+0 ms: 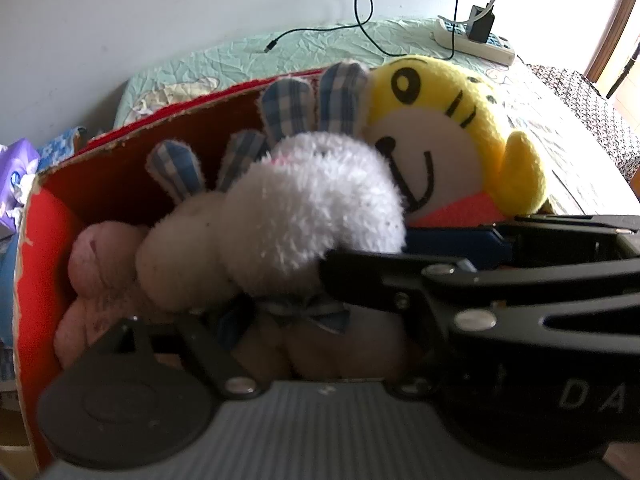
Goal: Organize objects
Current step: 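Lower the white bow plush into the red box with the right gripper, then open the right gripper and withdraw it from the red box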
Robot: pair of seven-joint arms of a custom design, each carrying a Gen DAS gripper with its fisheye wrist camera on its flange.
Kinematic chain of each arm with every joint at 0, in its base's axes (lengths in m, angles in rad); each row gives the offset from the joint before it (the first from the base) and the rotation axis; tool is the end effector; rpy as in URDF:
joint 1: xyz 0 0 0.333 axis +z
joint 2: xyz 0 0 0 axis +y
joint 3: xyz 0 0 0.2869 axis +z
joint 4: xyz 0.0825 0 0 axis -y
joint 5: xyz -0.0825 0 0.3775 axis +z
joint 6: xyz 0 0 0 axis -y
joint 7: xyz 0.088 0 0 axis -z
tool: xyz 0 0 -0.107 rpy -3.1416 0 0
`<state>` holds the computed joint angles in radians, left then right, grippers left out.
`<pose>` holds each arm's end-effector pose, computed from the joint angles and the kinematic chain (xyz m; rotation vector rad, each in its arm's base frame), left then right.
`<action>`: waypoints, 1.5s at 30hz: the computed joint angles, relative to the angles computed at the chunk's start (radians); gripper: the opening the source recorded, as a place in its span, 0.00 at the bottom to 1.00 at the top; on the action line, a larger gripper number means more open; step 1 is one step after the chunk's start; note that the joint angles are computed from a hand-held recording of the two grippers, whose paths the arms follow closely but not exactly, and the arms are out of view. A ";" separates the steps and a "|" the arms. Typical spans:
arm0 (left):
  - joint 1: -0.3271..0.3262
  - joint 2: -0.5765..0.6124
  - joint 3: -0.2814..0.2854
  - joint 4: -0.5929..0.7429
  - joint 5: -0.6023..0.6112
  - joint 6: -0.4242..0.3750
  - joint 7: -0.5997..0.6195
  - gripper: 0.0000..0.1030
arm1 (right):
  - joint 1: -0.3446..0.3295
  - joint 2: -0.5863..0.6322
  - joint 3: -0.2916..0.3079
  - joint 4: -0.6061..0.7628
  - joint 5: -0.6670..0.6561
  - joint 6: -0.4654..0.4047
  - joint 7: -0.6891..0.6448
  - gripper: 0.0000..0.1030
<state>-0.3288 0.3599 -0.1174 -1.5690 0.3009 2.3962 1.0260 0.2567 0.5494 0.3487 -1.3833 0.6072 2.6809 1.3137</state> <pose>0.6255 -0.2850 0.4632 -1.8900 2.0006 -0.5449 0.6457 0.3520 0.4689 -1.7629 1.3089 0.1006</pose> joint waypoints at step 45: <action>-0.101 -0.041 -0.001 0.032 0.351 -0.245 -0.368 0.90 | -0.050 -0.179 -0.016 -0.205 0.505 -0.033 -0.422 0.37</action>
<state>-0.4295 0.3194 -0.1182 -1.5366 0.6522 2.1510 0.6576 0.2070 0.3706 0.3324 -1.5883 1.1118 2.6479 0.8920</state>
